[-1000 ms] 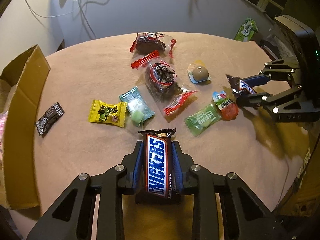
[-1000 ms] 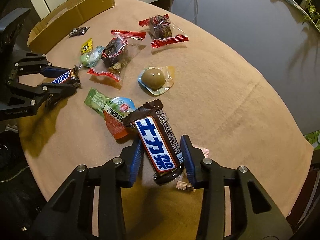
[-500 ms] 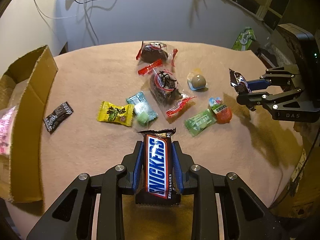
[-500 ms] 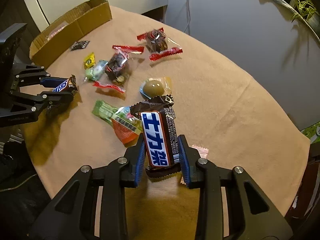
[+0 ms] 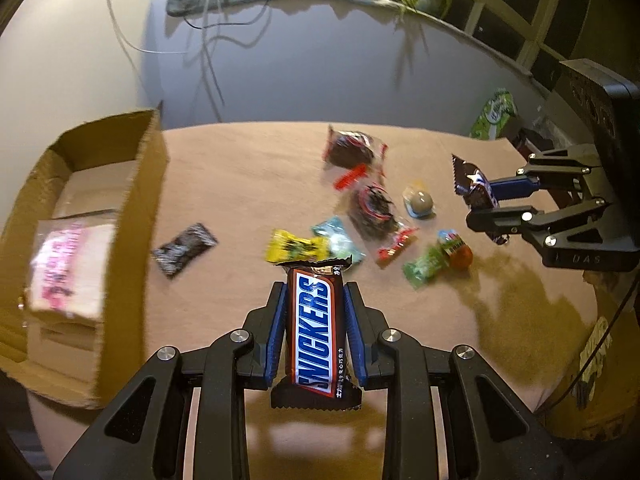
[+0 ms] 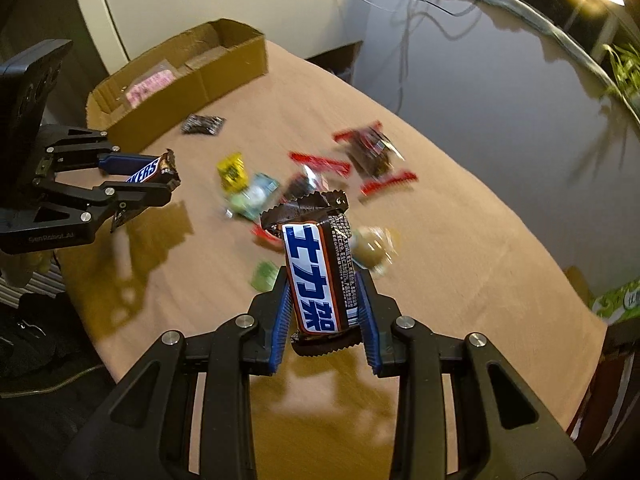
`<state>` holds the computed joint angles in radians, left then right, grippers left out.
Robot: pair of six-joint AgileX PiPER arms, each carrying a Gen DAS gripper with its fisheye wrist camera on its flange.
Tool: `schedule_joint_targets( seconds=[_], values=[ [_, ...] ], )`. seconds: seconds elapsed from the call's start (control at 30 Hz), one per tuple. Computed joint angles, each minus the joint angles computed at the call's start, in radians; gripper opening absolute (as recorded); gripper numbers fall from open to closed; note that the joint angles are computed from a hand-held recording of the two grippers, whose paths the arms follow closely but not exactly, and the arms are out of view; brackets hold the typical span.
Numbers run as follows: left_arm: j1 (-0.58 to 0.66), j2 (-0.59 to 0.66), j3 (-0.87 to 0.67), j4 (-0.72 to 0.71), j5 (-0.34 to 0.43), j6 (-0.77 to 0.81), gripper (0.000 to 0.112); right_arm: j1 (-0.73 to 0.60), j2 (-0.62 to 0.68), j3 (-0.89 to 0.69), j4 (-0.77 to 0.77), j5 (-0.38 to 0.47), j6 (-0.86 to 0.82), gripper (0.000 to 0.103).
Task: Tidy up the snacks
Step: 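Carry both bars to the box and release them onto the bread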
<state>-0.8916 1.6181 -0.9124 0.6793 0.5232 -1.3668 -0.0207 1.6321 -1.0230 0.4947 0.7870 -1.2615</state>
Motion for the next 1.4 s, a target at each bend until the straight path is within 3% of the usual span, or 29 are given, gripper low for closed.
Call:
schedule_joint_targets(
  seconds=[0.33, 0.73, 1.03, 1.4],
  values=[
    [0.07, -0.183, 0.156, 0.064, 0.019, -0.057, 0.026, 0.23, 0.002, -0.055, -0.052, -0.028, 0.17, 0.032],
    [0.192, -0.369, 0.292, 0.057, 0.038, -0.016, 0.026, 0.479, 0.115, -0.226, -0.158, -0.033, 0.38, 0.032],
    [0.333, -0.467, 0.364, -0.021, 0.012, 0.125, 0.026, 0.615, 0.251, -0.43, -0.246, 0.006, 0.511, 0.032],
    [0.487, -0.481, 0.397, -0.119, -0.056, 0.294, 0.026, 0.694, 0.458, -0.72, -0.322, 0.093, 0.6, 0.032]
  ],
)
